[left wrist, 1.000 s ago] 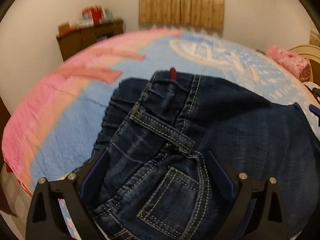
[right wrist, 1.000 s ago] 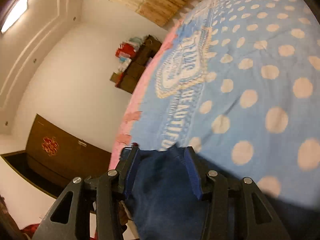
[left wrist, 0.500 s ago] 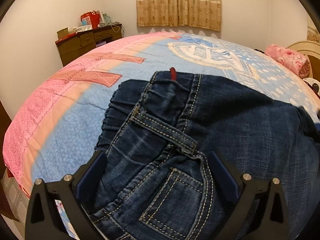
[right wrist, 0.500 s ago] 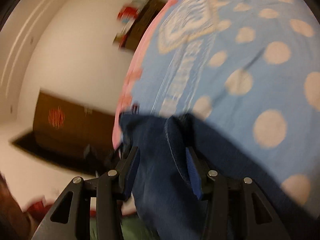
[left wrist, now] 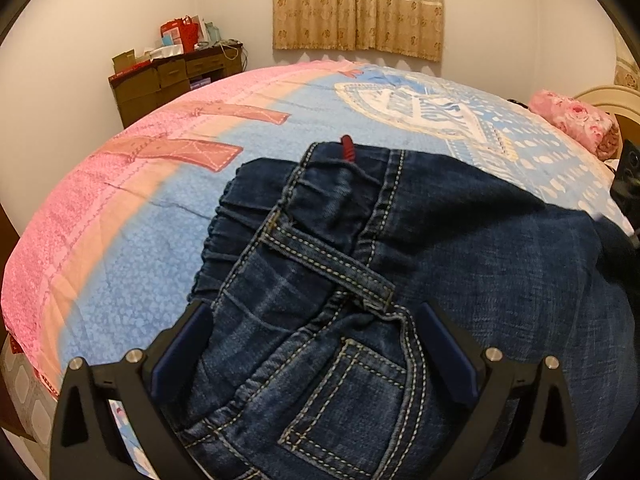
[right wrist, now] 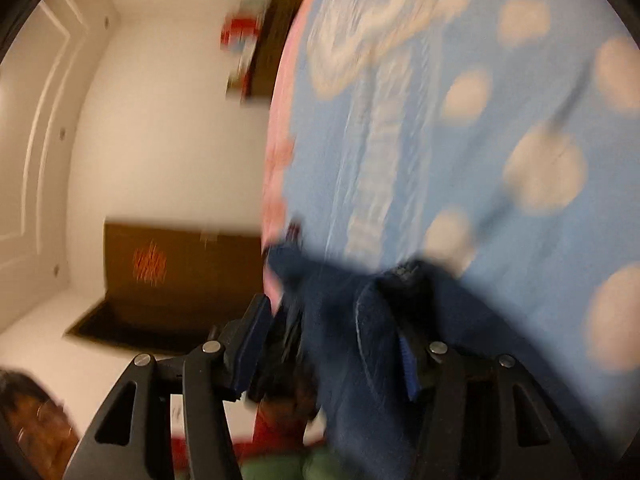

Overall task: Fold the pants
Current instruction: 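Lift the leg ends with the right gripper and fold them toward the waistband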

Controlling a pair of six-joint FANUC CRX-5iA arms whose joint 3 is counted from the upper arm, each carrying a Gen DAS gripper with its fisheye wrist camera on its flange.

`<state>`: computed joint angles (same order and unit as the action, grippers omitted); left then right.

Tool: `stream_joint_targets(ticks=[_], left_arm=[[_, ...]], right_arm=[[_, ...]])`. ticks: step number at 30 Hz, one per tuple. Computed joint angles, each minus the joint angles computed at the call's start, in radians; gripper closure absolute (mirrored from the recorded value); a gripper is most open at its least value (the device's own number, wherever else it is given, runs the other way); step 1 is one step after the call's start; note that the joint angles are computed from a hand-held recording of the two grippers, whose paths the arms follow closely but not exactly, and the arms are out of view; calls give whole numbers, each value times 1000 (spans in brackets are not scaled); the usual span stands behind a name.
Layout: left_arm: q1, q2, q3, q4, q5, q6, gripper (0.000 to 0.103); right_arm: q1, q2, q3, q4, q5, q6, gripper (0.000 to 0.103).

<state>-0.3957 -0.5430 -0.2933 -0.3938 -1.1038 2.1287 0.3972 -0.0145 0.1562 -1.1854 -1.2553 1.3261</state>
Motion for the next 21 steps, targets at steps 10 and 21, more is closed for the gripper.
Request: stream_joint_targets(ticks=[10,21], left_arm=[[20,0,-7,21,16,-32,0],[52,-15,-23,58,31,-76,0]], right_arm=[[-37,21,-52,-123,213,-34,45],[-76,-16,-22,8,90,27,59]])
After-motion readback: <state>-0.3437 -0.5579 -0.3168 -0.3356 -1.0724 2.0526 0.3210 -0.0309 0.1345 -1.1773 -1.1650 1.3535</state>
